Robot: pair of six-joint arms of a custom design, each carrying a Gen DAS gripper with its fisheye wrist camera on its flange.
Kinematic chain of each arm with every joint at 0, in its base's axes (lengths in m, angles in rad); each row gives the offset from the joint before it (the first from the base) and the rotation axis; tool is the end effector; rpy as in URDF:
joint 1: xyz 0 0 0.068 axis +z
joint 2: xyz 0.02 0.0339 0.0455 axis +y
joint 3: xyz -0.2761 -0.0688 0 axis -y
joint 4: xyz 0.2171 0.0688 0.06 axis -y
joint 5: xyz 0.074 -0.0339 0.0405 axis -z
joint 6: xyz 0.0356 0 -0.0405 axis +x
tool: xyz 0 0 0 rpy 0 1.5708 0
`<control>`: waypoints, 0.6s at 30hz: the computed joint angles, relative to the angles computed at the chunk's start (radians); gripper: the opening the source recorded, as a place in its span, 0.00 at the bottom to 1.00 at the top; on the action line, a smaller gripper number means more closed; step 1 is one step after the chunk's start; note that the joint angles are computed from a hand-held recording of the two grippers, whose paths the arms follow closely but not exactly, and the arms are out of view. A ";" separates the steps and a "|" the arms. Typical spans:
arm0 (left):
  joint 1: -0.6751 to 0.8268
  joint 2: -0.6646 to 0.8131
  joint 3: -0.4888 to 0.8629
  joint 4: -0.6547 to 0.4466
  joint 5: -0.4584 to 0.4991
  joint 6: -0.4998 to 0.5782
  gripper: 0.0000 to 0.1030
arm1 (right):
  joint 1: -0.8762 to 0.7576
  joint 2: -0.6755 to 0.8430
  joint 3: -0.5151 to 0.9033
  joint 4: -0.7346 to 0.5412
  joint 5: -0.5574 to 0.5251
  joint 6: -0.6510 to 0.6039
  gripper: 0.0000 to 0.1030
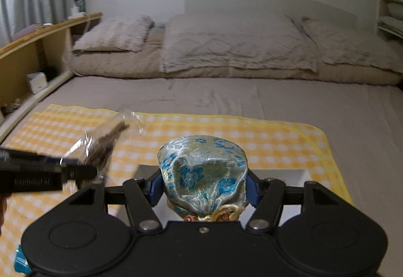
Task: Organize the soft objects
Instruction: 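Release the cord bag into the box with the left tool while the right tool releases the floral pouch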
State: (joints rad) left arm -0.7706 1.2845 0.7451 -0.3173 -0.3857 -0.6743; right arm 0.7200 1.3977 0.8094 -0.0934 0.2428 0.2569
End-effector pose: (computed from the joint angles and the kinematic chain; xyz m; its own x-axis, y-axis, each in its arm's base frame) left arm 0.1738 -0.1500 0.2375 -0.7161 -0.1110 -0.6891 0.0275 0.9820 -0.1868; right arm 0.2091 0.1720 0.2465 -0.5851 -0.1852 -0.7895 -0.3629 0.9304 0.0508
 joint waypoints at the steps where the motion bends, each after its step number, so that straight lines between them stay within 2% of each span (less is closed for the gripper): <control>1: -0.006 0.031 0.004 0.010 0.013 0.006 0.32 | -0.011 0.004 -0.001 -0.005 -0.001 0.002 0.62; 4: 0.004 0.105 0.003 0.049 0.069 0.015 0.32 | -0.039 0.016 -0.003 -0.018 -0.007 0.015 0.62; 7: 0.017 0.157 -0.016 0.101 0.107 -0.024 0.32 | -0.068 0.023 -0.010 -0.027 -0.020 0.025 0.62; 12: 0.034 0.227 -0.030 0.198 0.088 -0.032 0.34 | -0.100 0.066 0.001 -0.063 -0.019 0.032 0.62; 17: 0.037 0.255 -0.014 0.211 0.090 -0.027 0.63 | -0.141 0.098 0.001 -0.052 -0.046 0.031 0.62; 18: 0.037 0.253 -0.015 0.213 0.090 -0.022 0.65 | -0.150 0.105 0.000 -0.050 -0.054 0.028 0.62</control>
